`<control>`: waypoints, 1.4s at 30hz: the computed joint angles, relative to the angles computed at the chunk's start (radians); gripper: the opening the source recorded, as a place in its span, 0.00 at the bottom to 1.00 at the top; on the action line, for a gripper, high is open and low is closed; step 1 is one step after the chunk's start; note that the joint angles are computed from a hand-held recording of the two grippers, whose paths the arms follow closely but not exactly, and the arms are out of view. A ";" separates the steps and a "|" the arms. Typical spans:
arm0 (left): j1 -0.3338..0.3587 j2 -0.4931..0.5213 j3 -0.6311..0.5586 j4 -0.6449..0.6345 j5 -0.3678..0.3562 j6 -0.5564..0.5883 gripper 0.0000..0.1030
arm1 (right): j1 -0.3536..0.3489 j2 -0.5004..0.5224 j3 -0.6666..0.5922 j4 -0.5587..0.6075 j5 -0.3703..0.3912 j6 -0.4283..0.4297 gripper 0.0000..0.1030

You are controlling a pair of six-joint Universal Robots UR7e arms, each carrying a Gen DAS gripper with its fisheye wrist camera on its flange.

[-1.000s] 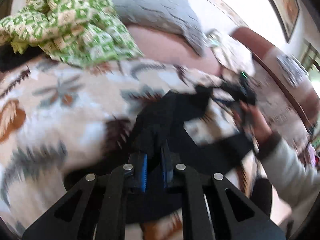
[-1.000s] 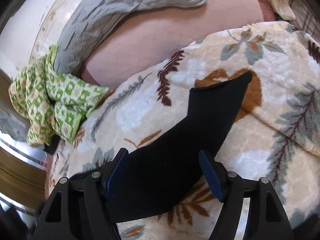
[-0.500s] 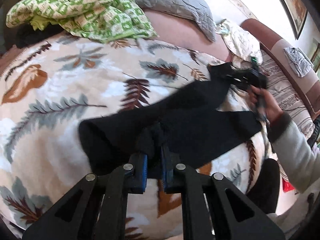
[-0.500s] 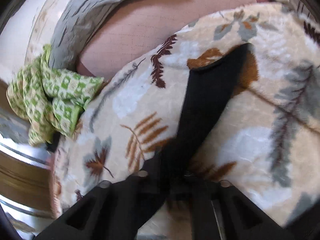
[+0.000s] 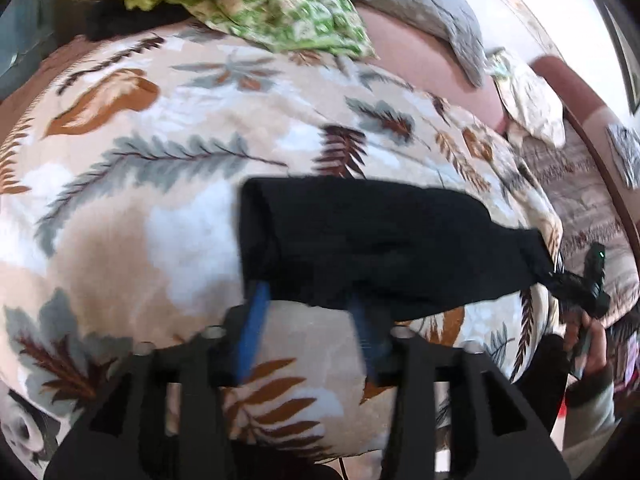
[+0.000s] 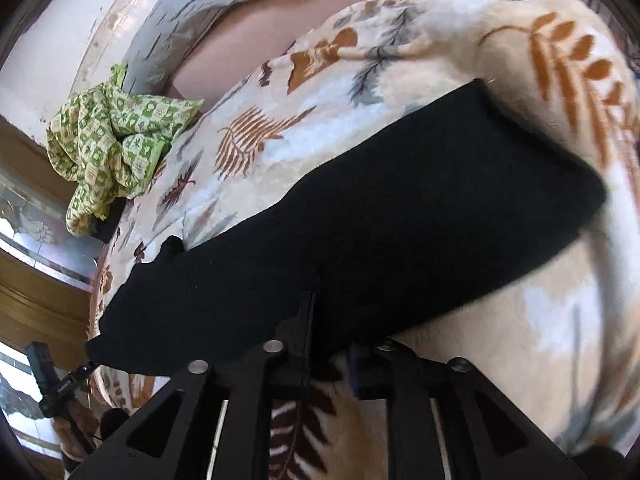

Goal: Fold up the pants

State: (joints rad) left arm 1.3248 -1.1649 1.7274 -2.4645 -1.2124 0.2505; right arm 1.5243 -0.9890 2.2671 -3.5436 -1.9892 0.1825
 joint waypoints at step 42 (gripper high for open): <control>-0.035 0.091 -0.102 0.000 0.065 -0.017 0.41 | 0.182 0.266 -0.361 0.151 0.069 -0.364 0.47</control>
State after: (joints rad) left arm 1.2903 -1.0742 1.6254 -2.4648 -1.1469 0.2339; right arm 1.7058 -0.7231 1.9062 -3.3925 -1.9198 -0.1819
